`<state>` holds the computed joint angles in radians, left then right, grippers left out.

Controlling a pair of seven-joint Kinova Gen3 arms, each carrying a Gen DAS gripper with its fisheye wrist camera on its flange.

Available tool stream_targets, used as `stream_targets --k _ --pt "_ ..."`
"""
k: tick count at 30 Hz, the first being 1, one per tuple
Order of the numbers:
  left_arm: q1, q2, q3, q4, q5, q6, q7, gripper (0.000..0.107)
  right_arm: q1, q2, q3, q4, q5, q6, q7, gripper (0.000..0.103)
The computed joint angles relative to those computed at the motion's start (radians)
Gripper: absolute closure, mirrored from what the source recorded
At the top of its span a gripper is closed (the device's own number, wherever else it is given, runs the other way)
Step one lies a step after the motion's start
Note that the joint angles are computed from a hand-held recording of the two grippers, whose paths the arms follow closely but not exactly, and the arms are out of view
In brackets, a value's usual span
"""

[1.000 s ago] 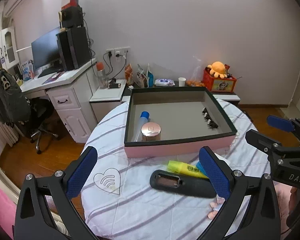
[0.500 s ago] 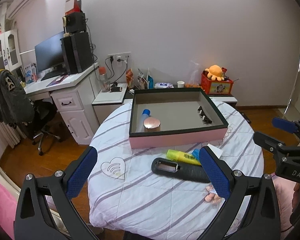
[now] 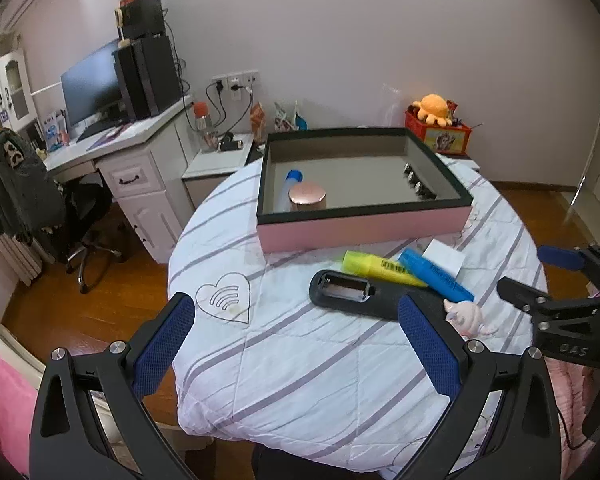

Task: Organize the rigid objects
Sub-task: 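Move the right gripper to the white charger plug and grasp it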

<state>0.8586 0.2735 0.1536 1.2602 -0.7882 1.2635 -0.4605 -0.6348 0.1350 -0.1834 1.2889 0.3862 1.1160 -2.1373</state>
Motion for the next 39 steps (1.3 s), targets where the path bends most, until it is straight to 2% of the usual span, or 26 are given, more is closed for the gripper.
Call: stream_targets --k 5,10,15,20,25,29,32,37,39 --pt "-0.023 0.011 -0.005 0.005 0.026 -0.017 -0.021 0.005 0.018 0.058 0.012 -0.022 -0.048 -0.004 0.067 0.021" --pt "-0.04 0.027 -0.013 -0.002 0.05 -0.038 -0.051 0.005 0.002 0.121 0.051 -0.073 -0.017 0.028 0.086 0.021" --pt "-0.06 0.044 -0.024 -0.016 0.082 -0.067 -0.091 0.005 0.038 0.195 0.059 -0.147 -0.083 0.073 0.223 0.021" --pt "-0.074 0.064 -0.039 -0.034 0.115 -0.079 -0.124 0.005 0.088 0.229 0.061 -0.194 -0.179 0.068 0.346 0.021" --pt "-0.08 0.084 -0.053 -0.057 0.139 -0.074 -0.153 0.005 0.111 0.293 0.067 -0.302 -0.243 0.137 0.485 0.021" --pt "-0.085 0.09 -0.062 -0.059 0.154 -0.084 -0.167 0.005 0.094 0.337 0.092 -0.368 -0.245 0.201 0.517 0.021" --pt "-0.091 0.098 -0.065 -0.067 0.167 -0.084 -0.183 0.005 0.103 0.34 0.089 -0.363 -0.274 0.18 0.532 0.021" --pt "-0.098 0.1 -0.07 -0.065 0.185 -0.093 -0.195 0.005 0.126 0.35 0.079 -0.373 -0.331 0.169 0.566 0.03" --pt "-0.099 0.099 -0.071 -0.062 0.19 -0.098 -0.197 0.005 0.119 0.36 0.084 -0.388 -0.325 0.177 0.579 0.041"
